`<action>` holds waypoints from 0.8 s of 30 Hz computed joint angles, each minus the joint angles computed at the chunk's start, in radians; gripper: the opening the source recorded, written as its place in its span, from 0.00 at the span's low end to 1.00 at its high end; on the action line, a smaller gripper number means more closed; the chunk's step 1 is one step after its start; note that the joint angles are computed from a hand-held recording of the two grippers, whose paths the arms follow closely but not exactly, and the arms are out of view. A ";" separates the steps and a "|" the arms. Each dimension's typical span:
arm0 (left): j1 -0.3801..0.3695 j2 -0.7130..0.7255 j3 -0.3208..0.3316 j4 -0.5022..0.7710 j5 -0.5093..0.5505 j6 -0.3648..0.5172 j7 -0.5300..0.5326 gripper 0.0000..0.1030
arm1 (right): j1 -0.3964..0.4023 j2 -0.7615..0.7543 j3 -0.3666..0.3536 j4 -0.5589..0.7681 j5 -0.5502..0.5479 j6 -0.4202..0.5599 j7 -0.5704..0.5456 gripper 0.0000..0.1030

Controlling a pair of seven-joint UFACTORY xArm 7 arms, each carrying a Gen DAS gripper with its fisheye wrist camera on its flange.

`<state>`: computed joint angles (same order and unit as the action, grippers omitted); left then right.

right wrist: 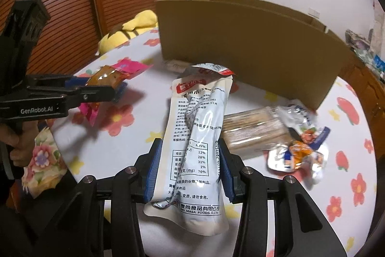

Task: Organize snacks
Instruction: 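Lift and carry the pink cake and white pouch over the box with both tools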

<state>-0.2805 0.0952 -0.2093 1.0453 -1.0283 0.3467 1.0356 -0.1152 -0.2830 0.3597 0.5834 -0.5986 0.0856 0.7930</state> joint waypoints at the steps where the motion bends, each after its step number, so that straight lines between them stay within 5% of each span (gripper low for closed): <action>1: 0.000 -0.002 -0.001 0.002 -0.004 0.001 0.003 0.38 | 0.002 -0.010 -0.006 -0.005 0.003 0.000 -0.001 0.43; 24: -0.045 -0.034 -0.002 0.021 -0.020 -0.005 0.031 0.38 | -0.040 -0.173 0.016 -0.083 0.159 0.000 -0.108 0.43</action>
<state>-0.3255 0.0614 -0.2113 1.0666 -1.0484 0.3413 1.0663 -0.1553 -0.4561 0.3759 0.5004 -0.4398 0.0854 0.6851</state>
